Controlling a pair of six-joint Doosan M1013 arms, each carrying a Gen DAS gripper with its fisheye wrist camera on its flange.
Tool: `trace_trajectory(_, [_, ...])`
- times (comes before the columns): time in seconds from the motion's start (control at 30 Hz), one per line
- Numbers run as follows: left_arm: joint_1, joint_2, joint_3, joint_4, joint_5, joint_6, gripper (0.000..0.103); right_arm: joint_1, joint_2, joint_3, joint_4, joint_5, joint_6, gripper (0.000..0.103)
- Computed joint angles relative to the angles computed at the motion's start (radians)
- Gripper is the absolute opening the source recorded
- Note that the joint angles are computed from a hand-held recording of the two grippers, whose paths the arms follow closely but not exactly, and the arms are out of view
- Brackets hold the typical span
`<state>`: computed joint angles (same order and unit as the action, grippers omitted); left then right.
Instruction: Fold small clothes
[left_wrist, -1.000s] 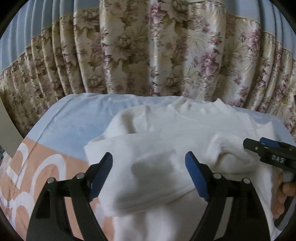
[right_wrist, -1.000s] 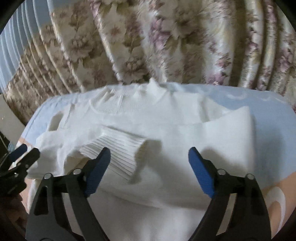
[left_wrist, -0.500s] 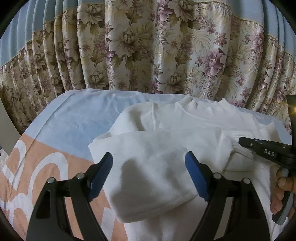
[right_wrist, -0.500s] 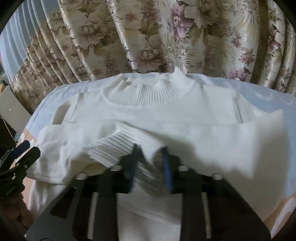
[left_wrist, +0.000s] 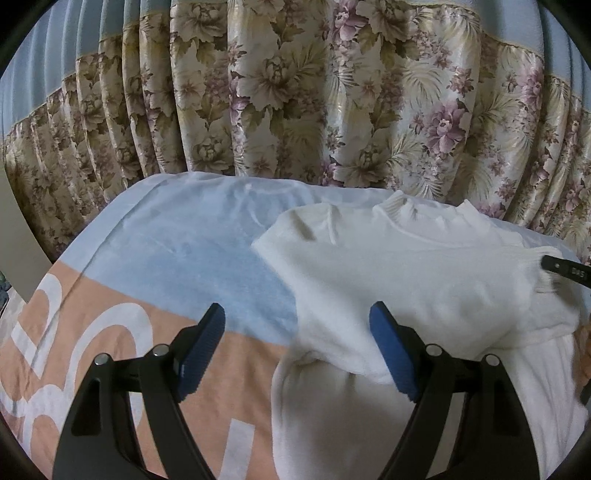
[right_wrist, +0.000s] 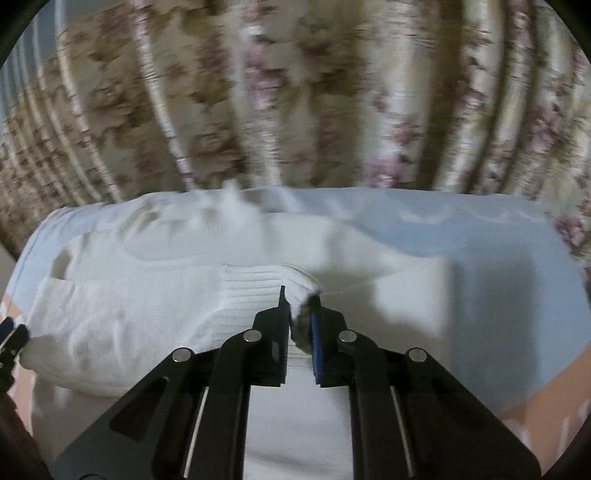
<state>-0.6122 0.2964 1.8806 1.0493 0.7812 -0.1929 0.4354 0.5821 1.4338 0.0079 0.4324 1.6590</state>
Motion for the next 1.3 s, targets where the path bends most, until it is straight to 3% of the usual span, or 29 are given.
trace_trajectory(0.13, [0.001, 0.013, -0.012, -0.022, 0.003, 0.020, 0.081, -0.031, -0.007, 0.012, -0.035, 0.022, 0.036, 0.010])
trace_trajectory(0.47, [0.015, 0.046, -0.034, -0.101, 0.055, 0.077, 0.081, -0.049, -0.028, 0.048, -0.156, 0.017, 0.139, 0.010])
trace_trajectory(0.73, [0.011, 0.031, -0.020, -0.085, 0.045, 0.057, 0.081, -0.055, -0.042, 0.070, -0.223, 0.036, 0.211, 0.019])
trace_trajectory(0.87, [-0.018, -0.002, 0.006, -0.008, 0.046, 0.000, 0.081, -0.066, -0.087, 0.131, -0.185, -0.028, 0.199, 0.021])
trace_trajectory(1.07, [-0.085, -0.064, 0.045, 0.066, 0.101, -0.066, 0.083, -0.056, -0.190, 0.263, -0.131, -0.144, 0.151, 0.036])
trace_trajectory(1.13, [-0.114, -0.085, 0.061, 0.074, 0.130, -0.082, 0.084, -0.046, -0.229, 0.309, -0.122, -0.171, 0.153, 0.043])
trace_trajectory(1.3, [-0.207, -0.131, 0.108, 0.064, 0.214, -0.118, 0.085, -0.019, -0.332, 0.428, -0.062, -0.211, 0.110, 0.048])
